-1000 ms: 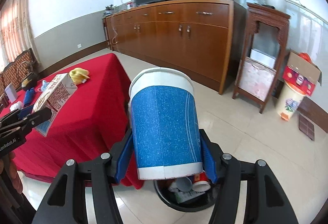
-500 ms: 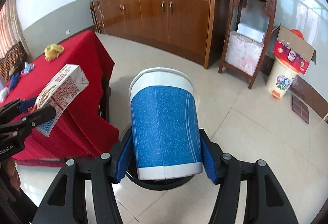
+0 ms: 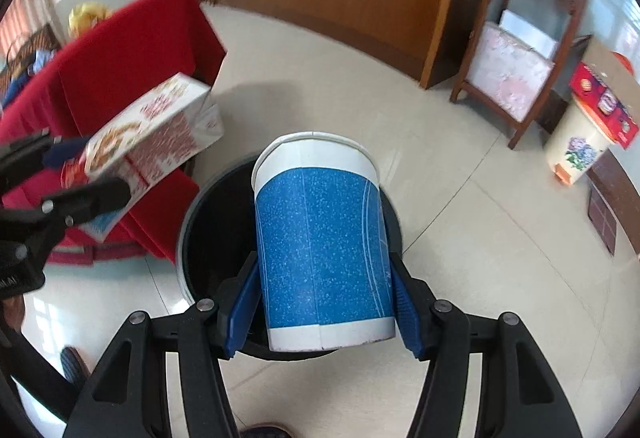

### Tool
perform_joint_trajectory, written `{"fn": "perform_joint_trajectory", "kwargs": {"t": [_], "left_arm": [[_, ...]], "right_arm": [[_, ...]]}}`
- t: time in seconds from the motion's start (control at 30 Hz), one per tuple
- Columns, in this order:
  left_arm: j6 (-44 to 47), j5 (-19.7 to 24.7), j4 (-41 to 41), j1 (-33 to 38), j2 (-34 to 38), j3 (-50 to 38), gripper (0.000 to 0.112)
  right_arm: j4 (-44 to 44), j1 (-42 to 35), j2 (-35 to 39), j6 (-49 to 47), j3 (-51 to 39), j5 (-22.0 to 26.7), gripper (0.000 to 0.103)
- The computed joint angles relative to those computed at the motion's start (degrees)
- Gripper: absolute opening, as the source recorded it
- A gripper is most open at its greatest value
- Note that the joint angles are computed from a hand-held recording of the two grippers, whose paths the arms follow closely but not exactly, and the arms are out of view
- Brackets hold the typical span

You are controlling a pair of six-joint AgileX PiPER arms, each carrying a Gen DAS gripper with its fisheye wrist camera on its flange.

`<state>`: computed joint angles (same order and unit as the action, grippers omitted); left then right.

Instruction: Collect trash

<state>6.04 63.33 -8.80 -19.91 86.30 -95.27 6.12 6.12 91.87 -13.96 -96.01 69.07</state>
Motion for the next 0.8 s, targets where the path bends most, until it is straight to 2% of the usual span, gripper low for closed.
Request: {"fn": "perform_joint_trajectory", "kwargs": {"t": [0.03, 0.07, 0.1, 0.17, 0.37, 0.6, 0.8], "left_arm": [[1.02, 0.51, -0.82, 0.12, 1.18, -0.34, 0.054], [0.36, -0.05, 0.65, -0.12, 1.51, -0.11, 0.06], [-1.64, -0.42, 3.15, -0.59, 1.75, 0.0, 0.078], [-4.78, -2.34, 5.98, -0.2, 0.51, 1.58, 0.091], [-11.02, -2.27, 14.8, -1.55, -4.0, 5.08, 0.103], [-14.86, -0.04, 17.49, -2.09, -9.05, 6.49, 0.103], [-16.54, 2.18, 18.91, -2.14, -12.05, 5.97, 0.103]], "right_arm": [[-0.27, 0.34, 0.74, -0.77, 0.72, -0.58, 0.063], [-1.45, 1.04, 1.35, -1.13, 1.43, -1.27, 0.065], [-4.92, 2.3, 1.87, -0.18, 2.71, -3.13, 0.08], [-7.35, 2.52, 2.83, 0.8, 3.69, -4.61, 0.103], [-6.69, 0.14, 2.66, 4.16, 3.0, -4.64, 0.103], [-5.72, 1.0, -1.73, 9.69, 0.67, -2.7, 0.103], [-9.77, 7.6, -5.75, 15.36, -1.62, -1.25, 0.103]]}}
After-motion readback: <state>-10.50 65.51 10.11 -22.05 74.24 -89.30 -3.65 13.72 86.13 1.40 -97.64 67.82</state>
